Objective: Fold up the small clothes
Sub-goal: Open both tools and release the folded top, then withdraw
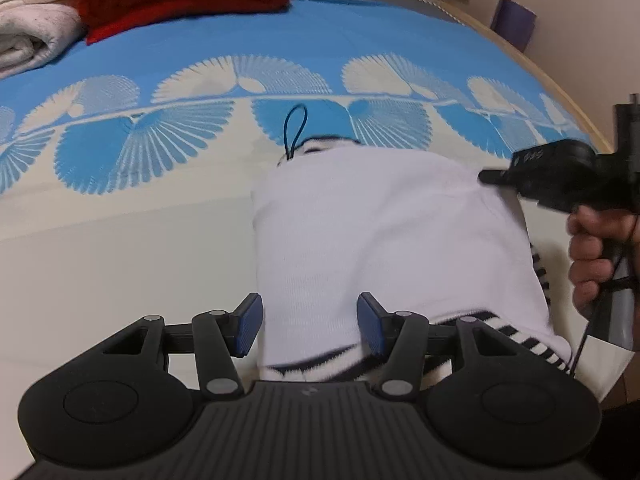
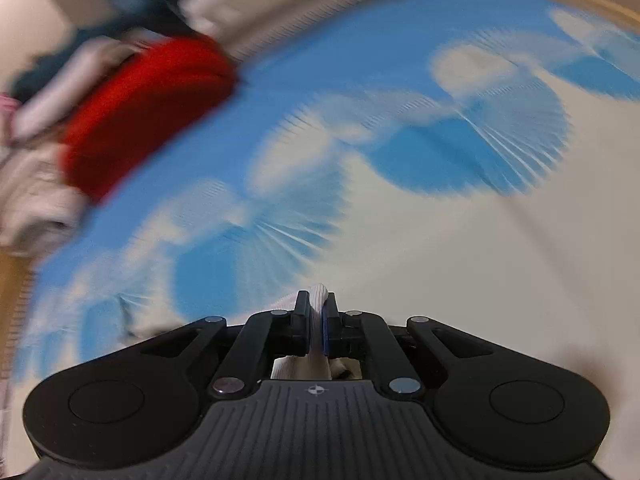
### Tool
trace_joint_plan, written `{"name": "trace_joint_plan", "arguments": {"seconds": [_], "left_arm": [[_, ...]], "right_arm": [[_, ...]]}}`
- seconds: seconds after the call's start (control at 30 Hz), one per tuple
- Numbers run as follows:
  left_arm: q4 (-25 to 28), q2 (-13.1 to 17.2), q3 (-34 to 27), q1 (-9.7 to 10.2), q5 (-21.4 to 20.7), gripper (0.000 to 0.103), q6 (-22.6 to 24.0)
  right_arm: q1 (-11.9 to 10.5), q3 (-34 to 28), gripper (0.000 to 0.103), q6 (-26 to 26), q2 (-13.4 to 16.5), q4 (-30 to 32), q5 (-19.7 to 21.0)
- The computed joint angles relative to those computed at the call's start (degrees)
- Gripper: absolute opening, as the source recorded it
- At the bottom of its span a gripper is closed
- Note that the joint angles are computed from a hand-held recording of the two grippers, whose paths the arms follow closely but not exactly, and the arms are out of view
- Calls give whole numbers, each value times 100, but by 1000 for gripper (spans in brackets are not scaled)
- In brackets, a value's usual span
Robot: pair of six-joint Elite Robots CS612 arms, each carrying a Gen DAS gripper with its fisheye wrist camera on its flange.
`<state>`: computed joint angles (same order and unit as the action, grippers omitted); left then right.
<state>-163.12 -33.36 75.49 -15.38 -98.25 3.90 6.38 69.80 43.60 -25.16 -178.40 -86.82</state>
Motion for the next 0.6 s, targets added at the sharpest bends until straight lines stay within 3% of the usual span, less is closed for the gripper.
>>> {"name": "trace_joint_plan", "arguments": {"seconds": [0.1,0.2,0.27,0.33,0.4,0.47,0.53,0.6], "left_arm": [[29,-10,33,-27,165,59,139],[-83,-22,35,10,132,59,19],[-231,-11,9,64,-35,59,-224],[-339,8,-33,111,-161,59,-452],[-349,24,-81,137,-175,59,-598],[-313,36,-129,164,-195,59,-746],[-204,51,-187,198,-288,59,-866],[8,74,-258,234,-423,62,-960]], "right_arm": [[0,13,9,124,-18,196,-37],[156,74,20,-215,-170,282,-940],[180,253,21,-443,-279,-107,-1060],[103,519,21,-760,-389,-787,-284],[23,696,21,-1388,-457,-1145,916],[-7,734,23,-2393,-538,-640,1938],[115,762,23,-3593,-615,559,2062],[232,726,21,-4170,-639,1570,1359]]}}
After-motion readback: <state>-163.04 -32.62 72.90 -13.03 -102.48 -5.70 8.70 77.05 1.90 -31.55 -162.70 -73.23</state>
